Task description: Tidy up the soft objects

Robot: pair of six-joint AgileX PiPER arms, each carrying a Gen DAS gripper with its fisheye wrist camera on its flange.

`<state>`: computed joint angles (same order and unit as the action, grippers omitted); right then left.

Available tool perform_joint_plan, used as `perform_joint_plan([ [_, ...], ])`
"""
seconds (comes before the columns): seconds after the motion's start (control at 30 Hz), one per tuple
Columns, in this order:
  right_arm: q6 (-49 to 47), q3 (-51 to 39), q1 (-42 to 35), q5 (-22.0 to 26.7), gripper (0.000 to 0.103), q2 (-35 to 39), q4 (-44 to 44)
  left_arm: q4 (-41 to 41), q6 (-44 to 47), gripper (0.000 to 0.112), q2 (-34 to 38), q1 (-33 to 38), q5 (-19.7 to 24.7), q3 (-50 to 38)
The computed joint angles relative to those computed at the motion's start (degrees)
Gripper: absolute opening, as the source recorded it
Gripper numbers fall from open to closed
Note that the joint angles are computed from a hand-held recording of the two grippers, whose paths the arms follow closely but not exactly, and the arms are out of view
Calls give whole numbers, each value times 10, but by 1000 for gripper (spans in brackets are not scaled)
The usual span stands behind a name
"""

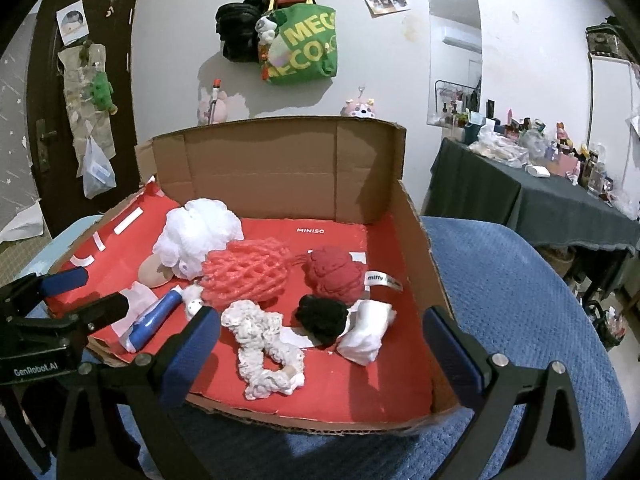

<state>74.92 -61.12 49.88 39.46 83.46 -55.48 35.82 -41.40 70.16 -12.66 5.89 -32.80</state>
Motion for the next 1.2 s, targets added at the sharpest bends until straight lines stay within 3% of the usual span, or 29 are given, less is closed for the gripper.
perform_joint_plan([
  [0.2, -9, -4, 3, 6, 103, 10, 6, 91, -95, 87, 7, -7, 7, 0],
  [0.43, -11, -13, 13, 23, 103, 22, 1, 59, -65, 87, 13, -10, 4, -1],
  [0.6, -15, -16, 13, 25, 103, 26, 8, 144, -153, 87, 16, -17, 9, -2],
  [1.2, -22, -20, 11, 23, 103, 30, 14, 153, -163, 87, 15, -16, 6, 0],
])
